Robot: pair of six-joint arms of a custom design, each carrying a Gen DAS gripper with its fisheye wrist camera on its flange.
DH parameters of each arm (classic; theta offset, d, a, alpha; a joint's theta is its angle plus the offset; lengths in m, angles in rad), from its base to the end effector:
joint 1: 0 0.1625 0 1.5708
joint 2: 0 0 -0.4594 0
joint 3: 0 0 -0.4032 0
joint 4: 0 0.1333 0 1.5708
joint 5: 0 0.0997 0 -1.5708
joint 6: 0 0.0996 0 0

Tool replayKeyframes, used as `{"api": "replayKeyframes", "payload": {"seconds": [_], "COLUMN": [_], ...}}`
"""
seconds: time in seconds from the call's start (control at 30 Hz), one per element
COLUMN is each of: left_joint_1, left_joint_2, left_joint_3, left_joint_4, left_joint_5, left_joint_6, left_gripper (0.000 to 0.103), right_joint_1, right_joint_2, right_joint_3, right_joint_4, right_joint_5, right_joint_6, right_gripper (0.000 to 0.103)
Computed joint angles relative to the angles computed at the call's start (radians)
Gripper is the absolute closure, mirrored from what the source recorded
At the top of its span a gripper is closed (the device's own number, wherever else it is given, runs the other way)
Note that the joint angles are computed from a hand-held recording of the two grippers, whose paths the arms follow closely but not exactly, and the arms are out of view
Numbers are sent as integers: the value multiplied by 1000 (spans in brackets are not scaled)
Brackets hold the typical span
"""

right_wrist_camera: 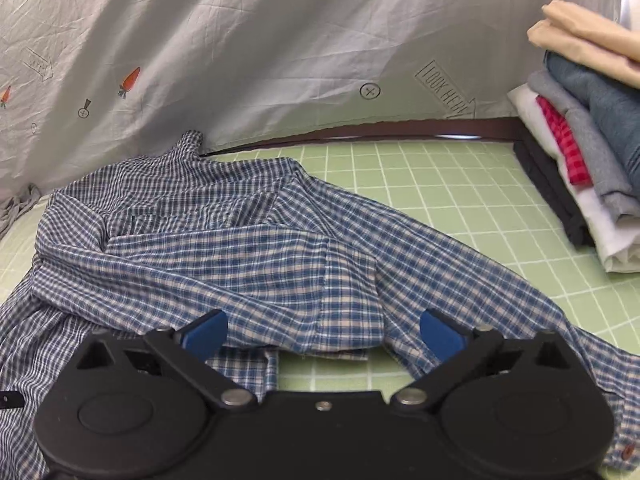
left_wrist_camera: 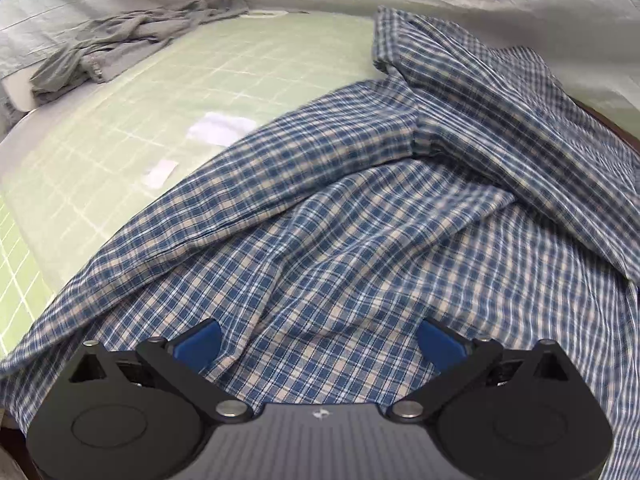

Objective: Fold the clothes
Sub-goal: 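Grasp the shirt side edge again with the right gripper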

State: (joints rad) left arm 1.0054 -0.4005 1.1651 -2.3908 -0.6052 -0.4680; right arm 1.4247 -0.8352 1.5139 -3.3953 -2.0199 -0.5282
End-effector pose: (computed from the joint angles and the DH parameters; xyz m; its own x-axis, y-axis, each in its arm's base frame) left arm -0.2558 -0.8049 0.0114 -0.6918 -0.1426 -0.7079 0.2497 0.8726 -0.4198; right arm -0.0194 -0.7501 0.3038 -0.7503 0.2457 0.6138 -0.3683 0.6156 -0.6967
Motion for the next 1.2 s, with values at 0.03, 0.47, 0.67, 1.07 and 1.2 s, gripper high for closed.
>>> {"api": "replayKeyframes", "payload": {"seconds": [0.03, 0.47, 0.67, 1.07, 1.2], "left_joint_1": [2, 24, 106, 240, 263], "left_joint_2": [-7, -218, -332, -451, -460], "left_joint_3": [3, 276, 337, 283, 272], "left_joint_4": [0, -424, -415, -278, -243], "left_joint_5": [-18, -106, -164, -326, -337], "left_joint_6": [23, 421, 556, 863, 904], "left_gripper": [0, 0, 0, 0, 0], "right_joint_1": [4, 127, 243, 425, 436], "right_joint_2": [-1, 68, 207, 506, 536], "right_joint_3": [11, 142, 106, -197, -252], "right_joint_4": [-22, -220, -250, 9, 154], "right_joint_5": [-3, -122, -230, -253, -219], "right_joint_6": [0, 99, 232, 423, 541], "right_gripper": [0, 0, 0, 14, 48]}}
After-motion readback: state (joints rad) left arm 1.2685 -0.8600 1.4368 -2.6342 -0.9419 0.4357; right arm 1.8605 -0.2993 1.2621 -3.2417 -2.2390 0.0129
